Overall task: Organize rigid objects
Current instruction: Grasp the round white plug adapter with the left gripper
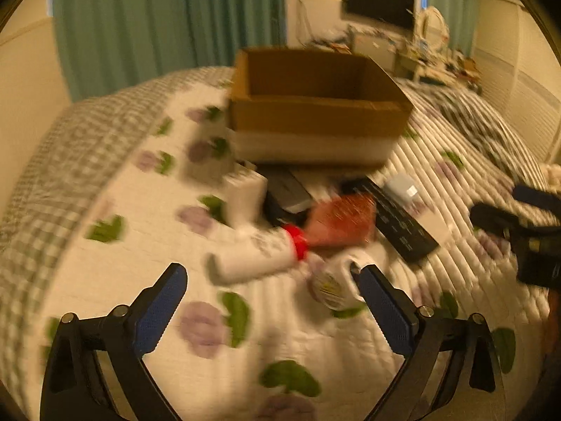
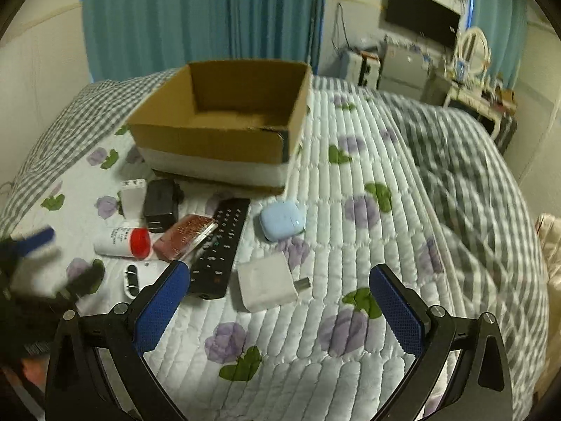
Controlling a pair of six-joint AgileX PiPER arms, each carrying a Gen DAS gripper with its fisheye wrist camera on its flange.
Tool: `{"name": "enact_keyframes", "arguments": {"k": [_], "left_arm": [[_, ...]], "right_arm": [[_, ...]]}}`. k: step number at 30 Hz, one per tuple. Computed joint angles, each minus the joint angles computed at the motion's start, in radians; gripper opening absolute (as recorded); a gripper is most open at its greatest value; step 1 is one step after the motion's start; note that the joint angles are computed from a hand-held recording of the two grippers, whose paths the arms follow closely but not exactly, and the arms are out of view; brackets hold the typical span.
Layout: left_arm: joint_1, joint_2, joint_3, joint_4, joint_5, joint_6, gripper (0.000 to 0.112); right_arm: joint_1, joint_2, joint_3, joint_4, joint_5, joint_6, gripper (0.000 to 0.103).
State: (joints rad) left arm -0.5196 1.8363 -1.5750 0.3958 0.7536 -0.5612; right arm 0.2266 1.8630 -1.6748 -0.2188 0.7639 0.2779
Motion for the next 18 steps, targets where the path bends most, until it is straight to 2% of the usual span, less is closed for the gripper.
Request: {"name": "enact_keyframes", "arguments": {"k": [4, 7, 9, 11, 12, 13, 15, 18], "left_arm": [[-0.028, 0.06, -0.04, -0.056, -0.01, 0.093, 0.097], [-0.039, 0.11, -0.086, -0.073, -0.008, 0.145, 0.091], [-0.035, 0.156, -0.133, -0.096, 0.003, 0.192, 0.077], [-0.016, 0.18, -0.15, -0.184, -0.01, 0.279, 0.07], [-0.005, 0.184, -0.146, -0.242, -0.026, 0.331, 0.064], [-0.002, 0.181, -0.138, -0.261, -0.038, 0.353, 0.064], [-0.012, 0.16, -0.107, -0.239, -0.06, 0.362, 0.058], [-0.019, 0.112, -0.059, -0.227, -0.071, 0.38, 0.056]], "right_arm": [[-0.037, 0.015, -0.005, 0.079, 0.009, -0.034, 0.103], [-0.05, 0.024, -0.023, 0.113, 0.028, -0.049, 0.103], [-0.056, 0.033, -0.031, 0.13, 0.035, -0.059, 0.103], [-0.059, 0.046, -0.048, 0.139, 0.046, -0.069, 0.103], [-0.059, 0.051, -0.052, 0.141, 0.051, -0.072, 0.103], [-0.059, 0.055, -0.057, 0.141, 0.054, -0.073, 0.103], [-0.054, 0.066, -0.069, 0.127, 0.066, -0.065, 0.103], [-0.041, 0.071, -0.078, 0.089, 0.078, -0.042, 0.103]]}}
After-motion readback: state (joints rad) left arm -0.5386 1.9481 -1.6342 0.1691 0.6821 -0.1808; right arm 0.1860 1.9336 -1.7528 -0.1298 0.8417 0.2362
